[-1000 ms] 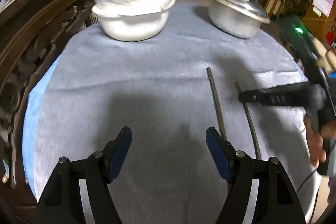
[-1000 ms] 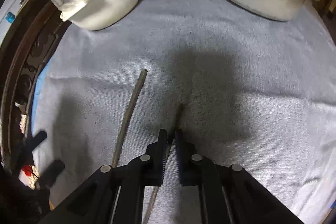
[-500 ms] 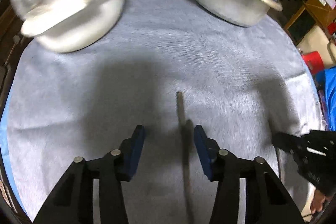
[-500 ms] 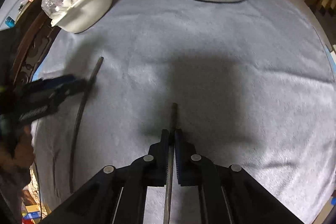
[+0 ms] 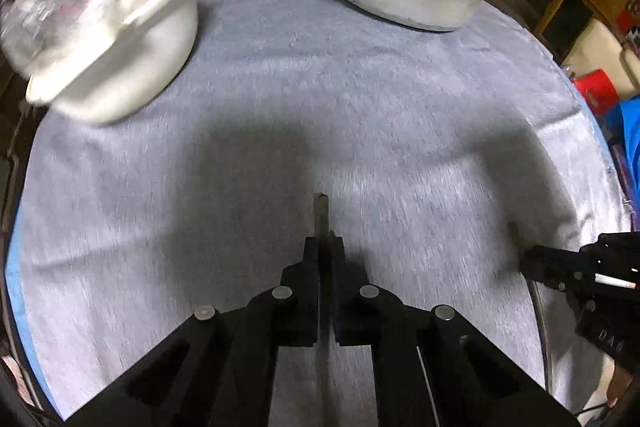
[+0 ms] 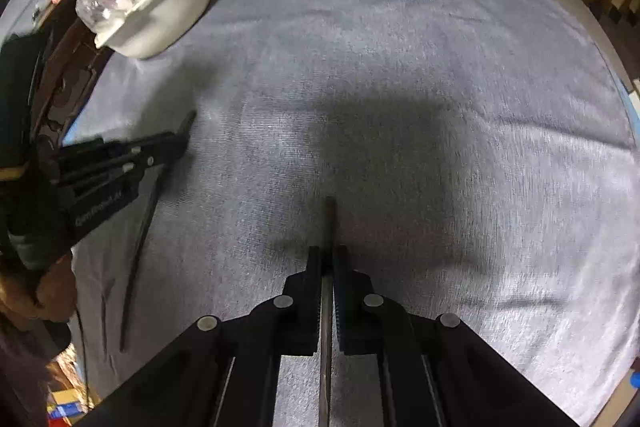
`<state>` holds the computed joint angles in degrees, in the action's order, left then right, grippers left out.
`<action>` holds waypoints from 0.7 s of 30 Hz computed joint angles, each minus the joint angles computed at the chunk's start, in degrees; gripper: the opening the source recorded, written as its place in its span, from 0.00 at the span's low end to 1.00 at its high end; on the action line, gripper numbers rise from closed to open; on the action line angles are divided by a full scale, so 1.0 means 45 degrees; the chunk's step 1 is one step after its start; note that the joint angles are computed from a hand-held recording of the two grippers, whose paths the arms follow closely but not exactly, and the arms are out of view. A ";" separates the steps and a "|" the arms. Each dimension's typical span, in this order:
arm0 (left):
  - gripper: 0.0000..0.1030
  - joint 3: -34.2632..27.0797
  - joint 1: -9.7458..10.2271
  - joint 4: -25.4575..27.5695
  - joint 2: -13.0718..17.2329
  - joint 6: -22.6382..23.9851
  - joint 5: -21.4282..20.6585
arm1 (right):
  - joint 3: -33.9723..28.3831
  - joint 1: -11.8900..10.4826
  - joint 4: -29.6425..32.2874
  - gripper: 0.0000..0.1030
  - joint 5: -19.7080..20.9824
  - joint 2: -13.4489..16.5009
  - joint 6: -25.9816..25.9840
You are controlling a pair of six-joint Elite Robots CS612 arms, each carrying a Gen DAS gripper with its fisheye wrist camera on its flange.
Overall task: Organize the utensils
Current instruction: 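Close the left gripper on a chopstick while the right gripper closes on the other, then carry both chopsticks to the cup and lower them in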
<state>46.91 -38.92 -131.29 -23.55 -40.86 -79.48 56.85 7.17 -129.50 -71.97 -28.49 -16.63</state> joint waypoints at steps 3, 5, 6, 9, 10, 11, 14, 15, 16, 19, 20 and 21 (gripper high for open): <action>0.05 0.1354 -0.0155 -0.1024 -0.0659 -0.0351 0.0218 | 0.0901 -0.0217 -0.1127 0.06 0.0537 -0.0443 0.0232; 0.05 0.2263 -0.0237 -0.1761 -0.1119 -0.0596 0.0344 | 0.1565 -0.0399 -0.1930 0.06 0.0861 -0.0814 0.0547; 0.05 0.2756 -0.0302 -0.2206 -0.1395 -0.0744 0.0509 | 0.1932 -0.0509 -0.2417 0.06 0.1126 -0.1011 0.0697; 0.05 0.4017 -0.0574 -0.3255 -0.2145 -0.1197 0.1195 | 0.2675 -0.0675 -0.3720 0.06 0.1369 -0.1411 0.1172; 0.05 0.4566 -0.0724 -0.3693 -0.2478 -0.1312 0.1615 | 0.3135 -0.0767 -0.4331 0.06 0.1481 -0.1662 0.1348; 0.05 0.4920 -0.0835 -0.4006 -0.2709 -0.1346 0.1942 | 0.3587 -0.0840 -0.4959 0.06 0.1538 -0.1907 0.1538; 0.05 0.5999 -0.1196 -0.5166 -0.3357 -0.1431 0.2836 | 0.4799 -0.1050 -0.6797 0.06 0.1587 -0.2536 0.2015; 0.05 0.6385 -0.1346 -0.5523 -0.3588 -0.1537 0.3154 | 0.5229 -0.1097 -0.7427 0.06 0.1554 -0.2752 0.2242; 0.05 0.6750 -0.1507 -0.5796 -0.3812 -0.1688 0.3526 | 0.5699 -0.1127 -0.8112 0.06 0.1449 -0.2981 0.2448; 0.05 0.7680 -0.1905 -0.6734 -0.4335 -0.2247 0.4216 | 0.7030 -0.1247 -1.0073 0.06 0.1253 -0.3566 0.2886; 0.05 0.7947 -0.2033 -0.6971 -0.4488 -0.2403 0.4444 | 0.7409 -0.1270 -1.0659 0.06 0.1177 -0.3718 0.3035; 0.05 0.7964 -0.2116 -0.7088 -0.4464 -0.2480 0.4667 | 0.7693 -0.1291 -1.1090 0.06 0.1141 -0.3829 0.3138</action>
